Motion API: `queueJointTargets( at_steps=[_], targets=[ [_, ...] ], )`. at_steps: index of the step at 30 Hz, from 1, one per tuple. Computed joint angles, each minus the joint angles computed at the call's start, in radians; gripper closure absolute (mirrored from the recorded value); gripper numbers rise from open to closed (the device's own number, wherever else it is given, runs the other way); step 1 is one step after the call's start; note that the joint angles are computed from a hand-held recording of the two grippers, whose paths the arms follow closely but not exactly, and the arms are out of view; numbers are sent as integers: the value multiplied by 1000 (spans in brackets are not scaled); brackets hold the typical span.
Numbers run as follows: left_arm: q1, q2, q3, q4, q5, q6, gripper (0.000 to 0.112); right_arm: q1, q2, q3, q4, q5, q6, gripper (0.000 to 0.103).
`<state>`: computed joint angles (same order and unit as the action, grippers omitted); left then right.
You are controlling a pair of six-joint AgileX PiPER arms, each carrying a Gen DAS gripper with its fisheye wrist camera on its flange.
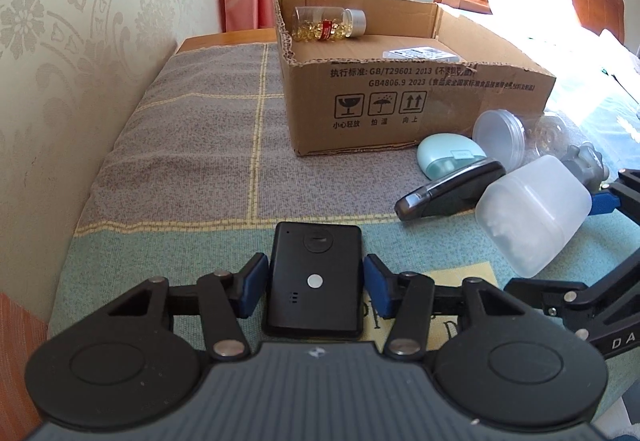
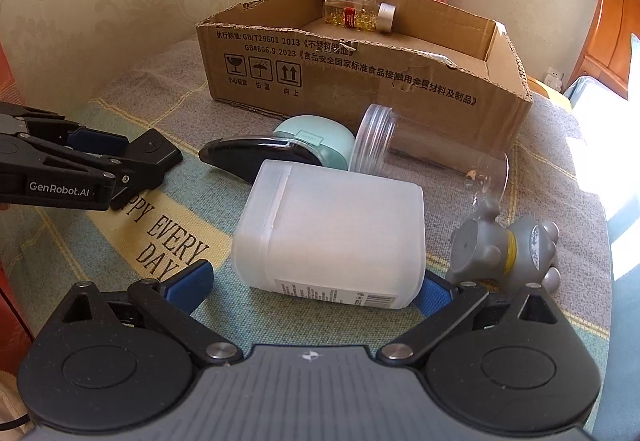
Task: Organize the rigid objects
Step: 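Close the left gripper on the black case while the right gripper grasps the white plastic bottle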
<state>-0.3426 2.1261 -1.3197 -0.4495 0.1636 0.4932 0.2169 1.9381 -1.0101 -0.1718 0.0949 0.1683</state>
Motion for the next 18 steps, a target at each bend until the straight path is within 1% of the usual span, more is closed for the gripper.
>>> queueJointTargets(
  at_steps=[3, 5, 7, 8, 12, 15, 18],
  targets=[
    [-1, -9, 15, -45, 2, 62, 60, 10, 15, -39, -111, 24, 108, 0],
    [0, -11, 18, -78, 7, 98, 59, 9, 28, -63, -101, 38, 99, 0],
    [0, -12, 15, -55, 9, 69, 59, 8, 31, -73, -111, 41, 111, 0],
    [-3, -12, 15, -18, 9, 24, 59, 7, 32, -77, -111, 43, 112, 0],
    [-27, -13, 20, 218, -15, -252, 59, 6, 36, -94, -134, 52, 139, 0],
    [-37, -10, 11, 362, -9, -421, 59, 8, 39, -103, -147, 61, 158, 0],
    [-41, -9, 13, 409, -17, -471, 59, 9, 47, -124, -137, 80, 162, 0]
  ],
)
